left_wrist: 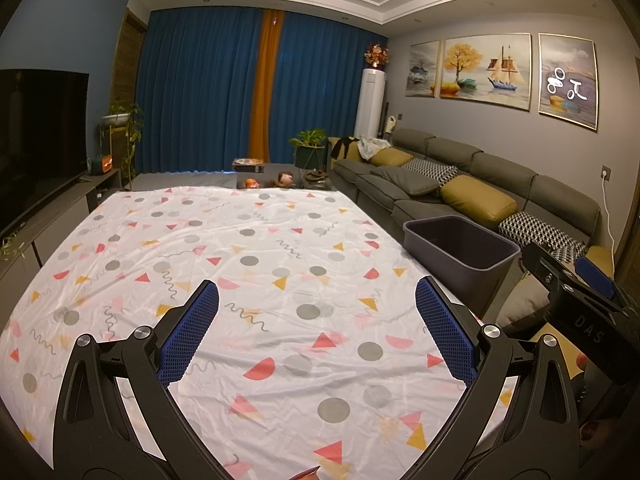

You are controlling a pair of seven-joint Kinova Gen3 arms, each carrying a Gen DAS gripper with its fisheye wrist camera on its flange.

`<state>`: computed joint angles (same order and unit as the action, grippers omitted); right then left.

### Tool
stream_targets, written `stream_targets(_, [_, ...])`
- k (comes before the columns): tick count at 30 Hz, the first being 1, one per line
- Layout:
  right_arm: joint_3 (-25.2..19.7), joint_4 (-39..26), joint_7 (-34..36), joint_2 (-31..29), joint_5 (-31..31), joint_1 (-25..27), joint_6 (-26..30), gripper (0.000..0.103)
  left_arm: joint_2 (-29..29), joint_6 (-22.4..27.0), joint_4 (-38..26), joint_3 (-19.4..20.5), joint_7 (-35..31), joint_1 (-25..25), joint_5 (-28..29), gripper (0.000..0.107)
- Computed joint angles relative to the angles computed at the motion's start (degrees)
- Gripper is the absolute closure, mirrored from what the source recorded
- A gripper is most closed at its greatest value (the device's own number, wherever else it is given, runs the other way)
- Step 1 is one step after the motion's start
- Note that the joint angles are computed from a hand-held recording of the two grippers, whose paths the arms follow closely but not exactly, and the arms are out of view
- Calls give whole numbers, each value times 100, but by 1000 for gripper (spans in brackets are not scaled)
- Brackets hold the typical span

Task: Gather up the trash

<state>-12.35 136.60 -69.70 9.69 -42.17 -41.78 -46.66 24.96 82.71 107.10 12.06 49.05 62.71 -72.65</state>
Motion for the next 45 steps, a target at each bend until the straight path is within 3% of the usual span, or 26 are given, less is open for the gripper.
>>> stream_targets(45, [14, 36, -87, 18, 62, 20, 2, 6, 20, 5, 10, 1, 77, 26, -33, 10])
